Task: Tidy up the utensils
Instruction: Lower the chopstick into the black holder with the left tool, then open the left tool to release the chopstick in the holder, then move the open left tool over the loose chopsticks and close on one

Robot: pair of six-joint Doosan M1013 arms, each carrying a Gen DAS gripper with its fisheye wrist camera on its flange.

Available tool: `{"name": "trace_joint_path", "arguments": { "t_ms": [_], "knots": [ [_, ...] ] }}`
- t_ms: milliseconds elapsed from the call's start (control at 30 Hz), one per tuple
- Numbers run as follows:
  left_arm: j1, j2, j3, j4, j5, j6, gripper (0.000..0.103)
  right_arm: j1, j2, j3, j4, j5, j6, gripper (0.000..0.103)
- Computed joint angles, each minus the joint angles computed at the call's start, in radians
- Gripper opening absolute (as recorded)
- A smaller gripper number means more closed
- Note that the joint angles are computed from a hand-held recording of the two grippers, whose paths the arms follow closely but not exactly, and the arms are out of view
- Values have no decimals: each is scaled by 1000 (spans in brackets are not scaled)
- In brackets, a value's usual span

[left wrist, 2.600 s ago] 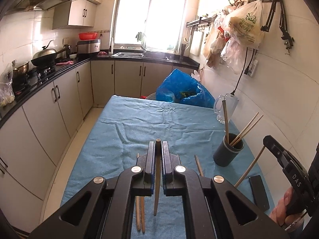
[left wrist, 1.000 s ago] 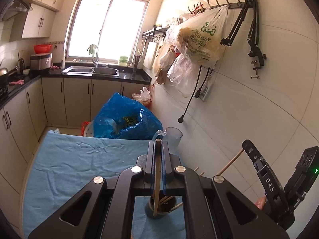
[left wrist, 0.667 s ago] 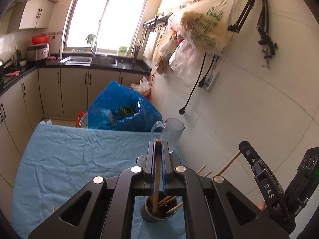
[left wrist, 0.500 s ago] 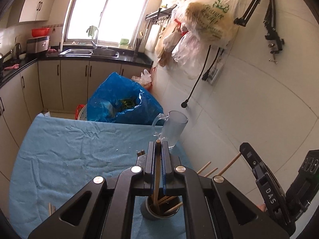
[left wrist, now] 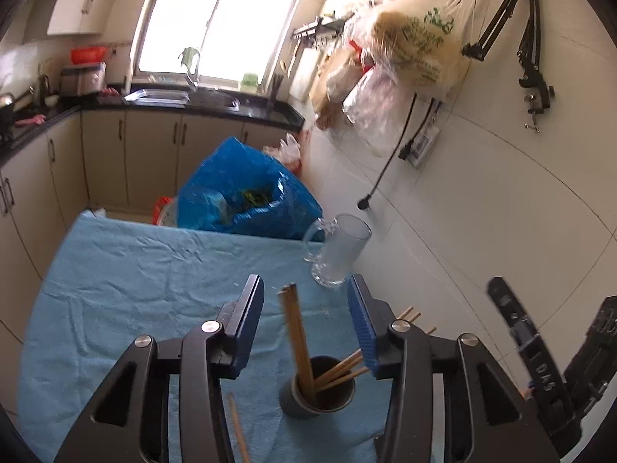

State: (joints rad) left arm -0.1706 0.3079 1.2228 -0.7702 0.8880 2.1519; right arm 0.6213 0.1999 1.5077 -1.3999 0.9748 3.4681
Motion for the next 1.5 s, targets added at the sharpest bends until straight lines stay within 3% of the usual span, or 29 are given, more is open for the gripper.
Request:
{"name": "trace_joint_path", "arguments": {
  "t_ms": [33, 67, 100, 133, 233, 367, 567, 700, 833, 1000, 1100, 1267, 1433, 1500],
  "knots": [
    [6, -5, 4, -6, 0, 4, 49, 7, -3, 2, -9, 14, 7, 50],
    [15, -14, 13, -18, 1, 8, 56, 17, -6, 4, -19, 31, 15, 55],
    [22, -22, 23, -25, -7, 10, 65, 24, -9, 5, -25, 42, 14, 66],
    [30, -36, 42, -29, -26, 13, 69, 32, -11, 7, -34, 54, 15, 77],
    [53, -81, 104, -37, -92, 47, 78, 71, -6, 10, -77, 120, 8, 95],
    [89, -130, 174, -46, -147, 103, 89, 108, 11, -1, -69, 155, -54, 103],
    [159, -170, 254, 5, -155, 117, 90, 139, 39, -14, -15, 98, -116, 103],
    [208, -164, 279, 65, -133, 68, 90, 144, 60, -30, 36, 5, -143, 103],
    [255, -132, 285, 156, -96, -29, 90, 140, 101, -84, 146, -86, -263, 103],
    [298, -69, 263, 259, -9, -164, 90, 121, 165, -172, 365, -157, -482, 103],
    [310, -38, 246, 288, 38, -193, 90, 84, 209, -235, 587, -196, -664, 102],
    [312, -25, 246, 305, 37, -195, 90, 1, 290, -343, 990, -175, -914, 94],
    [307, -10, 236, 324, 62, -182, 90, -67, 387, -461, 1245, -43, -1027, 72],
    [306, -7, 235, 328, 63, -176, 90, -87, 422, -502, 1309, 11, -1045, 69]
  ]
}}
